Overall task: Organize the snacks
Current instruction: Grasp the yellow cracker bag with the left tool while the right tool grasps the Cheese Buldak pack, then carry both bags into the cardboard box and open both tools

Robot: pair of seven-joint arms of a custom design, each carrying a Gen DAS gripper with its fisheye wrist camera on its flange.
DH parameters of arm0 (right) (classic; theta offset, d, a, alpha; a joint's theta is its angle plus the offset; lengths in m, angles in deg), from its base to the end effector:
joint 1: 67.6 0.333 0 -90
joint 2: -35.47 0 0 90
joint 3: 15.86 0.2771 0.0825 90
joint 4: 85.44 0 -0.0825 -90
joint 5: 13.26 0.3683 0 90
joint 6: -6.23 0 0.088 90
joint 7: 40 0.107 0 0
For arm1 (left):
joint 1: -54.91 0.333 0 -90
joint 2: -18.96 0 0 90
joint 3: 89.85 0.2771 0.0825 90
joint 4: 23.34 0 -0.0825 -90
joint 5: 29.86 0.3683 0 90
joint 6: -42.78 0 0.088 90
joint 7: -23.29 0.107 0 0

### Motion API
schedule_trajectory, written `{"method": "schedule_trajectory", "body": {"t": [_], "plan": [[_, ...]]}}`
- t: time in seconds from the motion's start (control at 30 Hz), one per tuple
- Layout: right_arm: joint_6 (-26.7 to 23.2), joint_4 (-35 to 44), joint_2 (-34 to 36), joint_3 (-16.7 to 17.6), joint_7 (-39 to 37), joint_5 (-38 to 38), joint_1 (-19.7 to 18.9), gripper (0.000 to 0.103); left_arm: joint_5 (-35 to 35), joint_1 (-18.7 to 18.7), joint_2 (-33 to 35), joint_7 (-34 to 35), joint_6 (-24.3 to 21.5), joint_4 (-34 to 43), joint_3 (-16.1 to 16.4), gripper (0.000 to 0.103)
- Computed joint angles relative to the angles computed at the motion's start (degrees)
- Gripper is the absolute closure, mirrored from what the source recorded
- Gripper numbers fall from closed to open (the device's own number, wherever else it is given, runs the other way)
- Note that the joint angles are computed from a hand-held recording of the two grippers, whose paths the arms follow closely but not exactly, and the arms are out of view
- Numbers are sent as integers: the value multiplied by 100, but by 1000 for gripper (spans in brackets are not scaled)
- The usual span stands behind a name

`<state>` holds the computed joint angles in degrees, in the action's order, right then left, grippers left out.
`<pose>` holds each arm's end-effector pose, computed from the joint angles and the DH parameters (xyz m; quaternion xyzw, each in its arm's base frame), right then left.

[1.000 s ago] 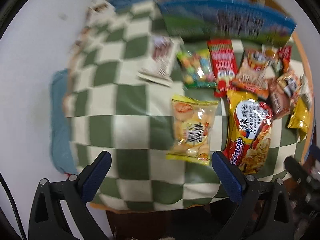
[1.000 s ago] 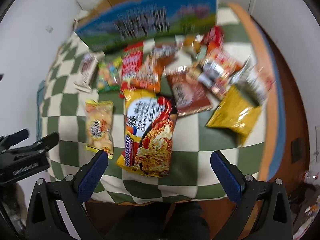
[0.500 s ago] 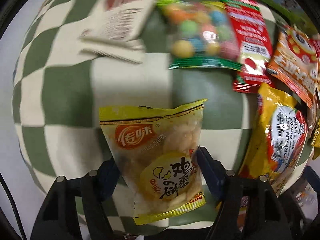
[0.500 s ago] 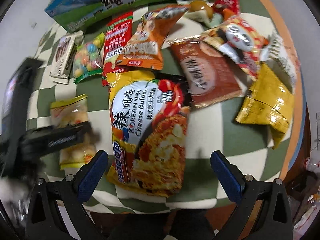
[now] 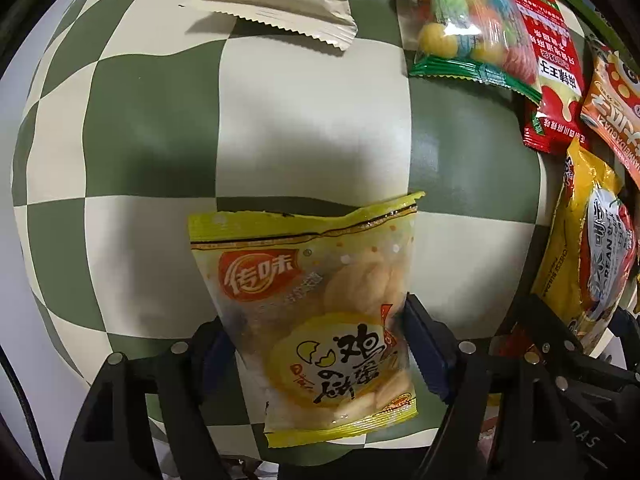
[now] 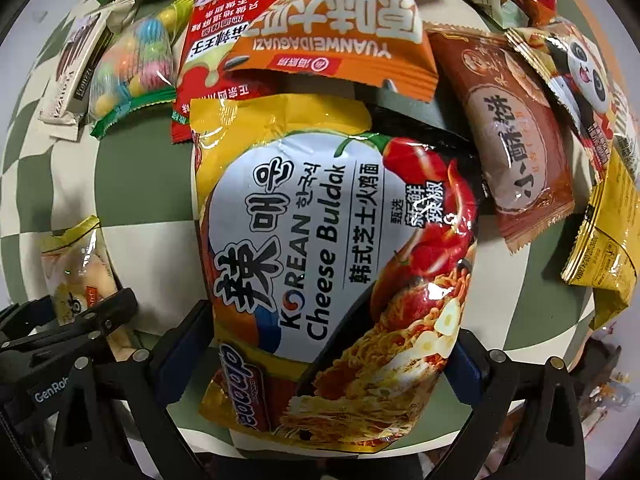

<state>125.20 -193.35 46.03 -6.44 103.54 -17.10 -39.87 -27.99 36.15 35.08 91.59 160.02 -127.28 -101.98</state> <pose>0.4693 0.3474 0.3824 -0.6107 0.7917 -0.0144 0.0059 0.5179 -0.3006 0.3555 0.6446 -0.7640 -0.0154 0.0210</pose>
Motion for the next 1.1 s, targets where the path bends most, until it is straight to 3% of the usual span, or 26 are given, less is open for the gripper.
{"method": "schedule_trajectory", "body": {"t": [0.07, 0.17, 0.27, 0.53, 0.67, 0.87, 1.0, 1.1], "plan": [[-67, 134, 115, 4, 141, -123, 57, 5, -19, -24, -113, -64, 169, -187, -28, 29], [-68, 107, 79, 1, 267, -240, 100, 14, 14, -18, -469, -95, 303, -539, -12, 40], [-8, -21, -106, 38, 286, -192, 114, 14, -21, 32, -804, -51, 423, -871, -47, 49], [496, -758, -673, 142, 362, 6, 183, 14, -345, 194, -1868, 312, 636, -1876, -174, 55], [896, -991, -795, 140, 281, -14, 190, 14, -367, 210, -1634, 327, 740, -1539, -221, 56], [1488, -1429, -1304, 61, -86, 3, 86, 14, -618, 373, -1873, 656, 1008, -1479, -150, 57], [1298, -1290, -1796, -113, -663, 289, -77, 14, -779, 433, -2061, 757, 1114, -1212, -140, 57], [1152, -1166, -2151, -271, -1128, 424, -237, 14, -770, 392, -1720, 723, 1033, -338, -216, 57]]}}
